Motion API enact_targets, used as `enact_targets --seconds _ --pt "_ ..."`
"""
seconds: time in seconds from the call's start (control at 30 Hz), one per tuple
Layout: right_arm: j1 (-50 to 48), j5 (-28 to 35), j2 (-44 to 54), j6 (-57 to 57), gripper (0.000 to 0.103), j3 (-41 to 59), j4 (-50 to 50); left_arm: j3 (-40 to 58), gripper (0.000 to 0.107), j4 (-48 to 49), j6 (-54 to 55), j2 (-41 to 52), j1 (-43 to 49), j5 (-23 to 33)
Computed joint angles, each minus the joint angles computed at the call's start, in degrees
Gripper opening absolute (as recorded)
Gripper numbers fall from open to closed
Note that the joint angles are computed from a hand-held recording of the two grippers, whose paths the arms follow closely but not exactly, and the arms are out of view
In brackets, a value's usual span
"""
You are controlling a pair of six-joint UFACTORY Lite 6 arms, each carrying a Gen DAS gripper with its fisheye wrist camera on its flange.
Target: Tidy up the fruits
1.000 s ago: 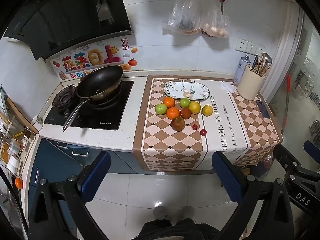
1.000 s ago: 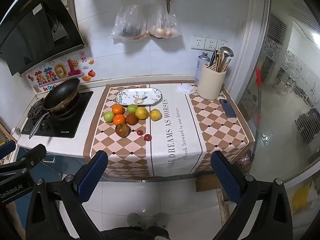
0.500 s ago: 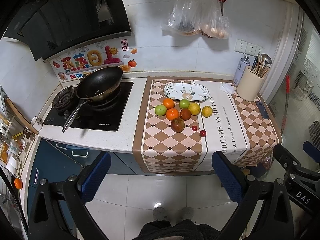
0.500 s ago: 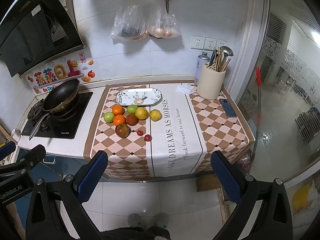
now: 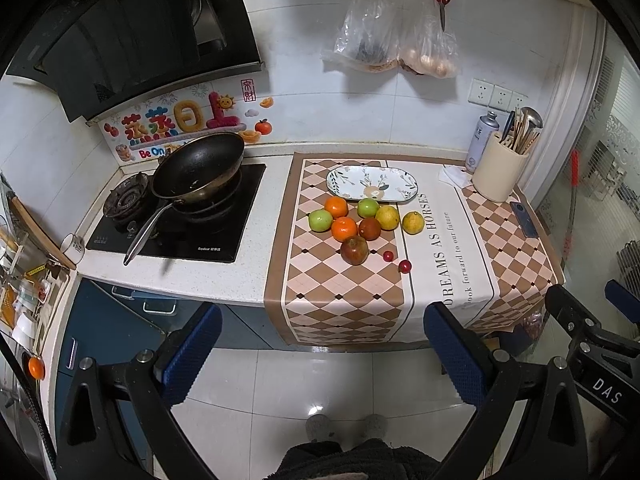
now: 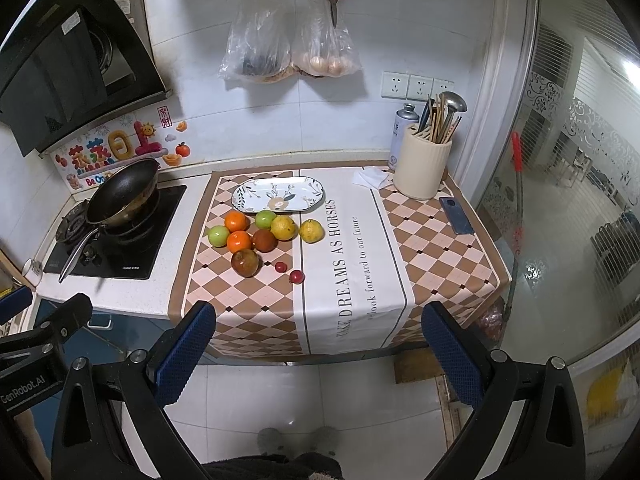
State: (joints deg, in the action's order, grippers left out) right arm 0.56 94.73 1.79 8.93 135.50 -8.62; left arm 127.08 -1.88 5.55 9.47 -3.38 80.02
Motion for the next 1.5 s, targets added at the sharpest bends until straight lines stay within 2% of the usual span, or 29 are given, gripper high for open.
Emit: enact_targets --seconds 0.57,0.83,1.13,1.27,1.5 --pt "-0.5 0.5 1.4 -0.2 0.103 2.1 0.5 0.0 0.103 0.1 -0.1 0.0 -0.1 -0.1" --pt "-0.1 3.1 4.8 0.0 0.103 8.0 0.4 0.2 0.103 0.1 -0.2 0.1 -0.1 0.0" --pt "-0.8 1.1 2.1 -0.1 0.103 3.4 0.8 -0.4 0.103 0.1 -0.2 -0.3 -0.1 -0.3" --pt "0.4 3.2 4.8 0.4 0.103 8.4 -0.1 0.7 0.103 0.1 -0.2 0.7 -0.1 -0.2" --pt "1.4 3.2 6.0 1.2 0.103 9.5 -0.8 0.2 0.103 -0.1 0.0 0.5 0.0 -0.5"
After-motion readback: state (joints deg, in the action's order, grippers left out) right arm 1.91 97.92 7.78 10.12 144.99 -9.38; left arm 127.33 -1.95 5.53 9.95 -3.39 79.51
